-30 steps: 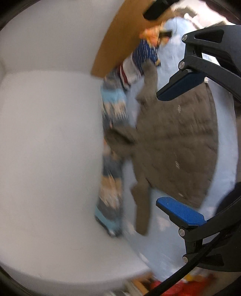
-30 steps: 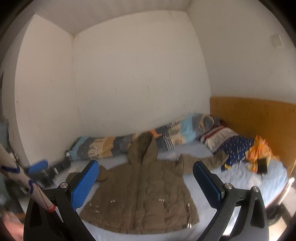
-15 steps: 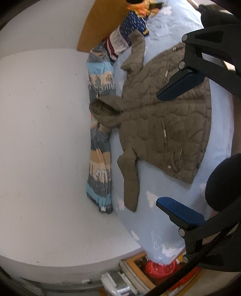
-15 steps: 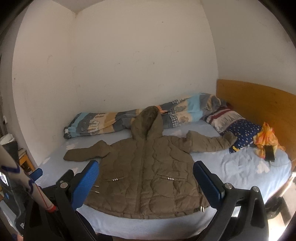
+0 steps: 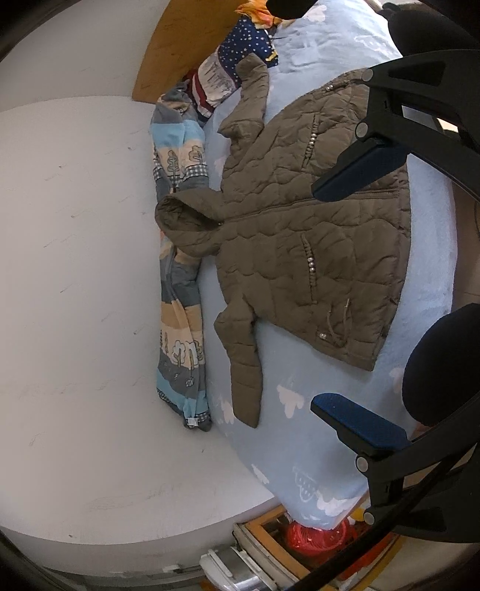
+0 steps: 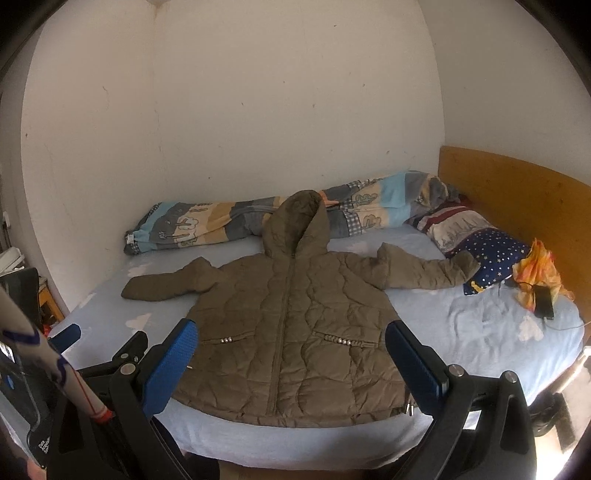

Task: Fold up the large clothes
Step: 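Move both open tools toward the flat olive puffer jacket, then grasp the jacket sleeve cuff with the right gripper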

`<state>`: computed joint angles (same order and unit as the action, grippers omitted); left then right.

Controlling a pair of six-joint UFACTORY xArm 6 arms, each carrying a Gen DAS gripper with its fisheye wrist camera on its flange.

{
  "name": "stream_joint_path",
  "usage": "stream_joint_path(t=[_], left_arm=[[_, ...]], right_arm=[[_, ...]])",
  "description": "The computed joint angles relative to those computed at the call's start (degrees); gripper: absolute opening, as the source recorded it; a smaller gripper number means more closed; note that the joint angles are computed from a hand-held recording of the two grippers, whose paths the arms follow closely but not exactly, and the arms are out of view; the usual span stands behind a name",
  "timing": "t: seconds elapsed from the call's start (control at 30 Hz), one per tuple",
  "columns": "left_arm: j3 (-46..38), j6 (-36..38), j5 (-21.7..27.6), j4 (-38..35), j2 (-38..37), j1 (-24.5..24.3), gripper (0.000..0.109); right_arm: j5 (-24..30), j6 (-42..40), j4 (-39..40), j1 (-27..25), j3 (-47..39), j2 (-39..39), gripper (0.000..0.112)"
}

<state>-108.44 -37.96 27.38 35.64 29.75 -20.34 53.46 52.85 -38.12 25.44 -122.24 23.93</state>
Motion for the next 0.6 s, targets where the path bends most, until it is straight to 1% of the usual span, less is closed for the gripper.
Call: stream_joint_path(t=[0.2, 0.33, 0.43, 0.5, 0.53, 0.6], left_arm=[[-0.9, 1.3, 1.4, -0.9, 0.8, 0.0, 0.103], [-0.7, 0.7, 1.6, -0.2, 0.6, -0.1, 0.103], [-1.0, 1.9, 2.0, -0.9, 0.7, -0.1, 0.103], [-2.8, 4.5, 3.0, -3.1, 1.9, -0.2, 0.103], [-5.0, 7.5, 4.1, -6.1, 3.2, -0.3, 0.103], [-12.3, 11.4, 6.9, -10.2, 7.6, 0.2, 0.103]], right_arm=[[0.4, -1.0, 2.2, -0.3, -0.6, 1.1, 0.103], [0.3, -1.4, 2.3, -0.3, -0.9, 1.4, 0.103], [0.3, -1.3, 2.4, -0.3, -0.8, 1.4, 0.103], [0.0, -1.5, 3.2, -0.6, -0.8, 1.5, 0.103], [-0.4, -2.2, 4.4, -1.2, -1.0, 1.7, 0.103], [-2.5, -3.9, 8.2, -3.0, -0.4, 1.5, 0.103]])
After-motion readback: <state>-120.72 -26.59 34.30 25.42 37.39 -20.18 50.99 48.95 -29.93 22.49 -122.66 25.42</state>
